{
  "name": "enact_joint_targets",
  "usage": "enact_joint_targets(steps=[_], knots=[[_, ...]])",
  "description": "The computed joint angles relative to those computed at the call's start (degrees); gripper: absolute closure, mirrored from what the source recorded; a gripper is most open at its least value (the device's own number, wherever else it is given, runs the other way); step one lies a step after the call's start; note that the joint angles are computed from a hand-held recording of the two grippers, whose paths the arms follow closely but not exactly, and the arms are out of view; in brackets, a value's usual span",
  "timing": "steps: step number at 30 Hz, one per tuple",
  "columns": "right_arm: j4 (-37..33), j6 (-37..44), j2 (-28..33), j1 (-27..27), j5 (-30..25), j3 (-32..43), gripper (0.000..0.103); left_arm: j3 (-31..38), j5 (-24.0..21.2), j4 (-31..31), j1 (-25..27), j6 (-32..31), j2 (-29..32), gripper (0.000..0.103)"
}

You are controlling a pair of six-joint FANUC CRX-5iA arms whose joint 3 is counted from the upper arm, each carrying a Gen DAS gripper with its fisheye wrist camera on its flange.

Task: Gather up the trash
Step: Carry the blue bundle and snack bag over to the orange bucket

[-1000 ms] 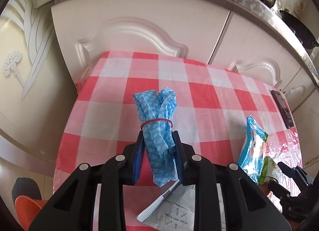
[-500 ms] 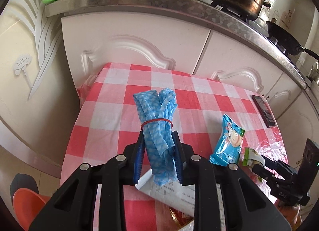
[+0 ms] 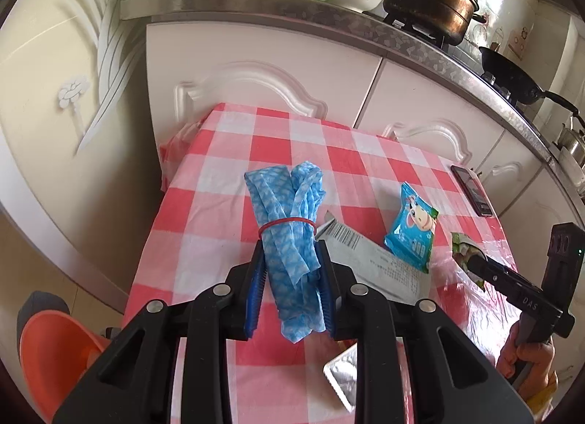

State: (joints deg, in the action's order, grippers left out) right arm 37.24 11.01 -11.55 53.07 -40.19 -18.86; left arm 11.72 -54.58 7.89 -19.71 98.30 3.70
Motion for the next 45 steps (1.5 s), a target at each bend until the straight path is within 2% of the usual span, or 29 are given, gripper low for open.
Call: enact_joint_targets(steps=[16, 28, 37, 42, 45], knots=[[3.4, -2.6, 0.7, 5.4, -0.9, 1.0, 0.054, -15.0, 3.8, 4.4, 4.2, -0.8, -11.3, 0.075], [3.0, 0.0, 4.5, 10.1, -2.6, 6.3, 0.054, -25.7, 4.5, 10.7, 11.3, -4.9, -20.5, 0.075], [-2.7, 6.7, 9.6, 12.9, -3.7, 13.5, 0.054, -33.5, 3.6, 15.9, 19.7, -8.8, -27.8, 0.075], [-9.8, 12.4, 12.7, 13.5, -2.0, 18.5, 0.054, -37.2, 2.5, 18.4, 25.1, -11.0, -31.5, 0.075], [-13.9, 16.8, 15.6, 13.8, -2.9, 22.8, 0.054, -39.5, 1.5, 19.5, 28.7, -12.1, -33.9, 0.075]])
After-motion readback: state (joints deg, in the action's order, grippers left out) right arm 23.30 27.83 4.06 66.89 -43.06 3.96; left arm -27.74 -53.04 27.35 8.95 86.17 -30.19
